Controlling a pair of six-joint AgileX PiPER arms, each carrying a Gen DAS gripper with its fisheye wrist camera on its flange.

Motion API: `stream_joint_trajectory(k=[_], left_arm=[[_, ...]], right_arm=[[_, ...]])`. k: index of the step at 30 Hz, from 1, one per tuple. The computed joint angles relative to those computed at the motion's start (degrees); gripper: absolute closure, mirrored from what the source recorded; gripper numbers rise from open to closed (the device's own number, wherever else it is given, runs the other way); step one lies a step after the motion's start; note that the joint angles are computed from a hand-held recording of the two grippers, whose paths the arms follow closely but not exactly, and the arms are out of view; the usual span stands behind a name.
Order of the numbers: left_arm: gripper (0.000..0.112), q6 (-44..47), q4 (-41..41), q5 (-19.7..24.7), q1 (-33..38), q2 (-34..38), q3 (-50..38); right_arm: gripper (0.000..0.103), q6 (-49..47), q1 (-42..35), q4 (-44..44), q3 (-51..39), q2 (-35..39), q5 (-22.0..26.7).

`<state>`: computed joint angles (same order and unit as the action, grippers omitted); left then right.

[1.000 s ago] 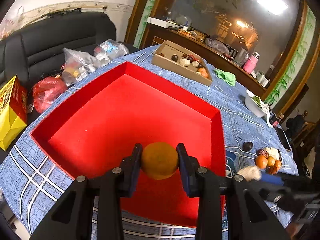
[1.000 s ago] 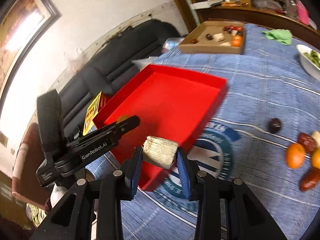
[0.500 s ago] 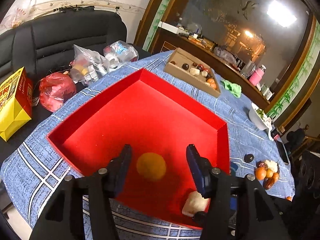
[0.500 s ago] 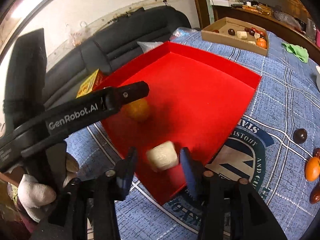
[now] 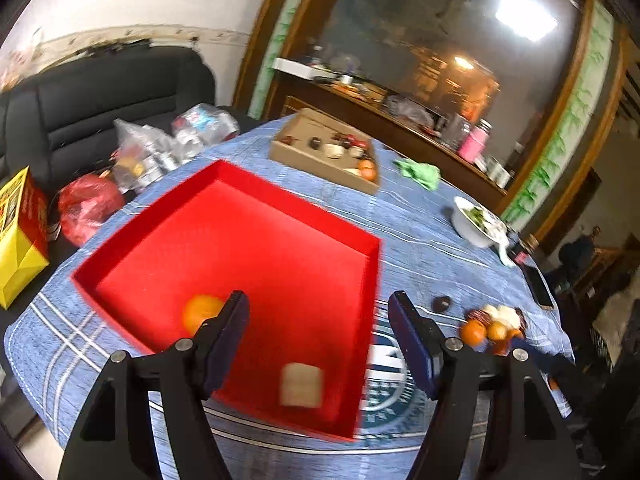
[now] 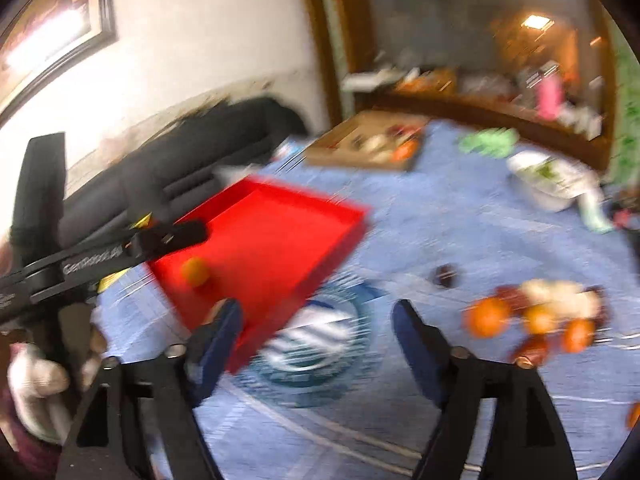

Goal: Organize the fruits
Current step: 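Carry both held fruits into the red tray and open both tools, then move both open tools back to the fruit cluster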

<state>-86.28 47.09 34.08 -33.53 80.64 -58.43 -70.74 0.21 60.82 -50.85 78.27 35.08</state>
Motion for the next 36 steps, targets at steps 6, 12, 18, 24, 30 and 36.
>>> stream_joint_trajectory(k=[6,12,18,24,30,36], left_arm=[[0.041,4.1,-2.2,2.7,-5.4,4.6,-7.0],[0.04,7.1,-3.7,3.8,-8.9,9.1,-12.4],[0.04,14.8,-10.1,2.2,-10.7,15.2,-17.7],[0.04,19.6,-10.9,0.7,-12.6,18.0,-20.0],[0.04,27.7,-19.0,-2.4,-11.3,22.9,-24.2],[0.062,41.3,-26.8,0.2,-11.6,30.3,-34.9]], right_arm=[[0.0,-7.5,-15.6,3.3,1.5,-1.4,1.4],[0.008,-2.0,-33.9,-3.6,-8.4,9.7,11.4],[0.021,5.7,-39.6,-9.5,-18.9,18.3,13.7],[0.021,7.6,-45.7,-10.9,-24.3,22.7,15.6],[0.028,8.1,-47.5,-14.3,-28.0,27.2,19.2],[0.048,10.3,-45.0,-18.3,-28.0,29.2,16.8]])
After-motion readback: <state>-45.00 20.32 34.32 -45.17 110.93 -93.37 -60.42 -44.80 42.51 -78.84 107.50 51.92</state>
